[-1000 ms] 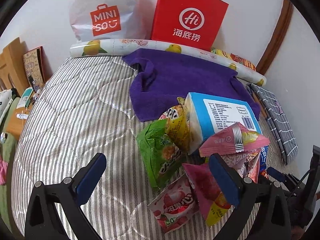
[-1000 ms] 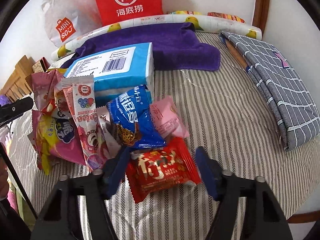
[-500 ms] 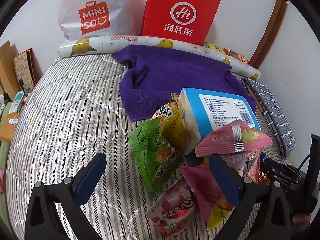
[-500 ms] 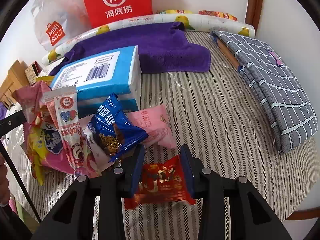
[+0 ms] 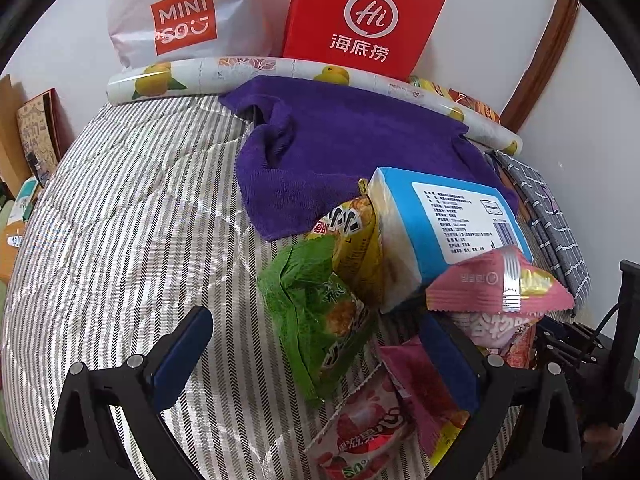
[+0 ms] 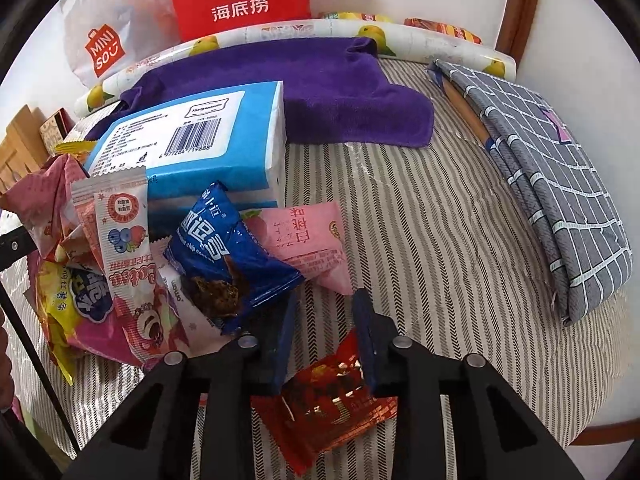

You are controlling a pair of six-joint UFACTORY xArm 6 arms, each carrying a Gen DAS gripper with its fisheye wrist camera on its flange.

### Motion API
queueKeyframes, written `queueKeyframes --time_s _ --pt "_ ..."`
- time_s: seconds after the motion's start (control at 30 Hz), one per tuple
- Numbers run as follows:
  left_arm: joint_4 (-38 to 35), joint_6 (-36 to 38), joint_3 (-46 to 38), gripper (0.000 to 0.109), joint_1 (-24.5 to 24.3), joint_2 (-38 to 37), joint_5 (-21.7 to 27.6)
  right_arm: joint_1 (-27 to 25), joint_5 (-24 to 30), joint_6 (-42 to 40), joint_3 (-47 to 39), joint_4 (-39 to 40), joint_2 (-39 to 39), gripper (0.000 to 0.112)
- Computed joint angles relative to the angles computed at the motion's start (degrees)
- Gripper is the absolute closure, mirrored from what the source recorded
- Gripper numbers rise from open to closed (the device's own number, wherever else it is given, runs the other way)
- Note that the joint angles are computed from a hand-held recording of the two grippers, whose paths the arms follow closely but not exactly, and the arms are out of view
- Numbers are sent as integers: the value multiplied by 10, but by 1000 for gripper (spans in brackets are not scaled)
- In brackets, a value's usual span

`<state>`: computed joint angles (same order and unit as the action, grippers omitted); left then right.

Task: Organize snacks
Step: 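Close the right tool on the red candy packet while the left tool grasps the green chip bag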

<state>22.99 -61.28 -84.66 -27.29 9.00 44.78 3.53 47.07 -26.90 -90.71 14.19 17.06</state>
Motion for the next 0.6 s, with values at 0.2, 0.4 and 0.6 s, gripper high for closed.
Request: queueKeyframes --time_s 0.2,0.4,0.6 --pt "-8 5 11 13 5 -4 -14 -3 -1 10 -11 -7 7 94" --pt "-13 5 25 24 10 -11 -28 -1 -3 14 -13 -17 11 93" --pt "-23 17 31 40 13 -14 -33 1 -6 17 -15 -18 13 93"
